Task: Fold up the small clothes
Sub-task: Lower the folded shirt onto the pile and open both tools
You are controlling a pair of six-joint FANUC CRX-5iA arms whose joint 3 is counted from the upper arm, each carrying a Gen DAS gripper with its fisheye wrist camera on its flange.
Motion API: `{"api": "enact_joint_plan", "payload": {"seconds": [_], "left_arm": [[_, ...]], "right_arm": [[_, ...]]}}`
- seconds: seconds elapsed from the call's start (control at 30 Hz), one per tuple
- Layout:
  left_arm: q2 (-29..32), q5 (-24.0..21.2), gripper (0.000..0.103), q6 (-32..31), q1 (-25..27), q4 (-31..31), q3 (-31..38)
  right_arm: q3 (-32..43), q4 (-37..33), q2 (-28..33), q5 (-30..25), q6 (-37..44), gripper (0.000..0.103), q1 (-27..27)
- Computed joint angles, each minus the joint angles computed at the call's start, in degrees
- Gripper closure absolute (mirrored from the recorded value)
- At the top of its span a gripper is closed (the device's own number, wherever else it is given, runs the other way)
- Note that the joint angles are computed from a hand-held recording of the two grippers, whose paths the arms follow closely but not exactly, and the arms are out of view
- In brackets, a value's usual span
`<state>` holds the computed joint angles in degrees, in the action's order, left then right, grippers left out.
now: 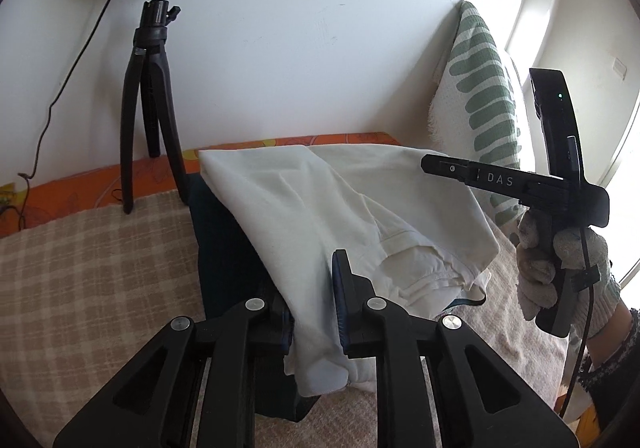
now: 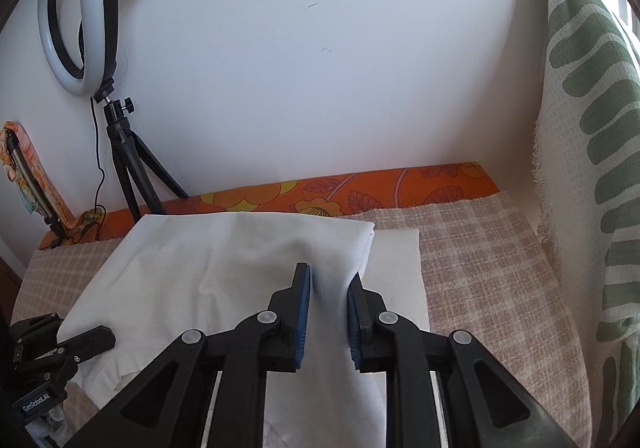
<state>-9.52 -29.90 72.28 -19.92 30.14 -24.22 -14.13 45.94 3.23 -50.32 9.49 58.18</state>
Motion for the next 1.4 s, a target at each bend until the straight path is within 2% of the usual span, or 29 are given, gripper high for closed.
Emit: {"api": "enact_joint_plan", "payload": {"seconds": [0.03, 0.07, 0.1, 0.13, 0.2, 0.27, 0.3, 0.4, 0.53, 0.77, 0.93, 1.03, 1.4], "left_arm": [[-0.4, 0.17, 0.075, 0.16, -0.11, -0.7, -0.08], [-0.81, 0.28, 0.069, 0.62, -0.25, -1.58, -0.06], [-1.31, 0.39, 0.055, 1.76, -0.35, -3.14, 0.05], [-1.79, 0.65, 0.046, 3.44, -0.56, -5.19, 0.31], [-2.73, 0.86, 0.042, 5.44, -0.91, -7.91, 0.56], [-3.3, 0.57, 0.037, 5.04, -0.98, -8.17, 0.56], [-3.58, 0.28, 0.034, 5.84, -1.04, -9.21, 0.87], [-4.81, 0.03, 0.033, 6.86, -1.03, -10.3, 0.83], [-6.92, -1.06, 0.033, 7.74, -0.51, -10.81, 0.38], [-11.27, -3.63, 0.031, 9.45, 0.13, -12.39, -0.22], [-15.77, -5.73, 0.025, 11.04, 0.92, -14.42, -1.05], [-18.75, -7.37, 0.025, 11.43, 1.61, -15.37, -1.69], [-31.9, -13.56, 0.023, 6.7, 6.97, -12.13, -6.59]], "right_arm": [[-0.27, 0.52, -0.19, -0.57, -0.63, 0.066, 0.2], [-0.44, 0.94, -0.37, -0.89, -1.13, 0.065, 0.33], [-0.7, 1.54, -0.57, -0.91, -1.78, 0.065, 0.46], [-0.87, 1.98, -0.82, -1.21, -2.38, 0.063, 0.65], [-0.96, 2.38, -1.2, -1.72, -3.04, 0.06, 1.07], [-0.89, 3.0, -1.36, -2.6, -3.8, 0.047, 1.71], [-0.86, 3.56, -1.42, -3.3, -4.37, 0.037, 2.09], [-0.97, 5.43, -1.77, -5.11, -6.18, 0.033, 3.34], [-0.64, 7.0, -2.05, -7.5, -7.73, 0.02, 5.18], [0.26, 8.86, -2.27, -12.41, -10.39, 0.012, 9.01], [0.97, 10.78, -2.16, -17.13, -12.19, 0.003, 13.04], [1.34, 11.48, -2.32, -19.24, -13.94, 0.002, 15.44], [5.94, 13.29, 1.21, -29.75, -17.77, 0.0, 25.32]]}}
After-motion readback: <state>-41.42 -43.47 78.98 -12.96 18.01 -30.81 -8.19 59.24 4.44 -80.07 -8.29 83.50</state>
